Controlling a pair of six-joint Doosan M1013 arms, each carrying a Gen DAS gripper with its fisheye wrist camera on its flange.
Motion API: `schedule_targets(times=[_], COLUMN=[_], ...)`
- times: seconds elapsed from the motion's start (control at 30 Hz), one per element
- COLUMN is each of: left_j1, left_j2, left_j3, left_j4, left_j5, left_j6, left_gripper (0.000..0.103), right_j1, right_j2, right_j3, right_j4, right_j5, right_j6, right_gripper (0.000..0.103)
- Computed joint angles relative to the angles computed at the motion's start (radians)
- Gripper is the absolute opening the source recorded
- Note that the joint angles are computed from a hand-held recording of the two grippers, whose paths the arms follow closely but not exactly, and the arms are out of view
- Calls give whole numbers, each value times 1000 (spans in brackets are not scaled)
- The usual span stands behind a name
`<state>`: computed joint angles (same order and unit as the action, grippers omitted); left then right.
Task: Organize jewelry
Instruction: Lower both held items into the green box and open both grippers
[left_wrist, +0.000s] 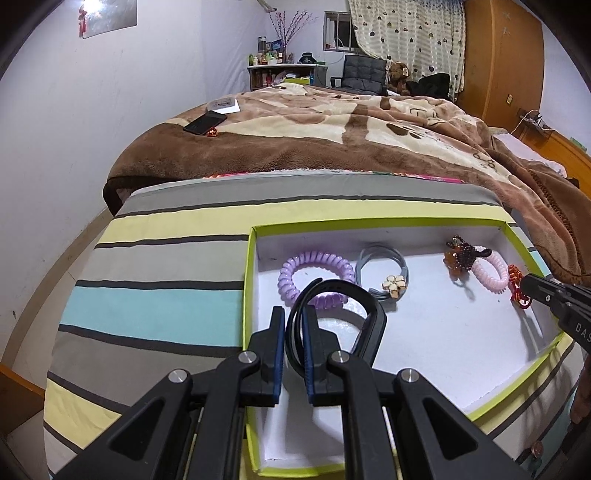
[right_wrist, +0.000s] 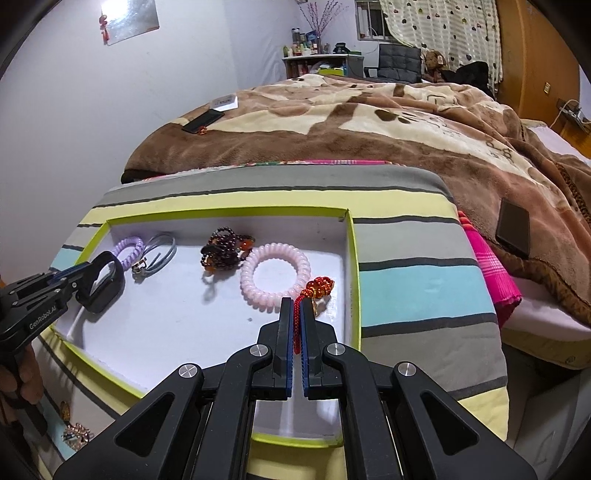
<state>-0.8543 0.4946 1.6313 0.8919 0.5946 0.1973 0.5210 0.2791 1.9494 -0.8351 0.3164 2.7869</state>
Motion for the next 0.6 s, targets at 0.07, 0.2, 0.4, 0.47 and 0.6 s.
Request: schedule_targets(times=[0.07, 0.2, 0.4, 0.47, 0.6], left_j1=[1, 3, -2, -4, -7], left_j2=[0, -3, -11, -16, -28], left_j3=[-1, 5, 16, 22, 34], left_j4=[-6, -4, 34, 51, 84], left_j5=[-3, -22, -36, -45, -58], left_j6=[7, -5, -35, -49, -85], left_gripper=[10, 11, 17, 24, 25], right_j1=[-4, -5, -3, 0, 7], right_j2=[-2, -3, -17, -21, -31], right_j3=[2, 4, 18, 22, 32], right_j4=[22, 27, -19, -33, -82], right_j5=[-11, -13, -35, -39, -45], right_j6=[-15, -16, 36, 46, 94], right_gripper=[3, 14, 17, 19, 21])
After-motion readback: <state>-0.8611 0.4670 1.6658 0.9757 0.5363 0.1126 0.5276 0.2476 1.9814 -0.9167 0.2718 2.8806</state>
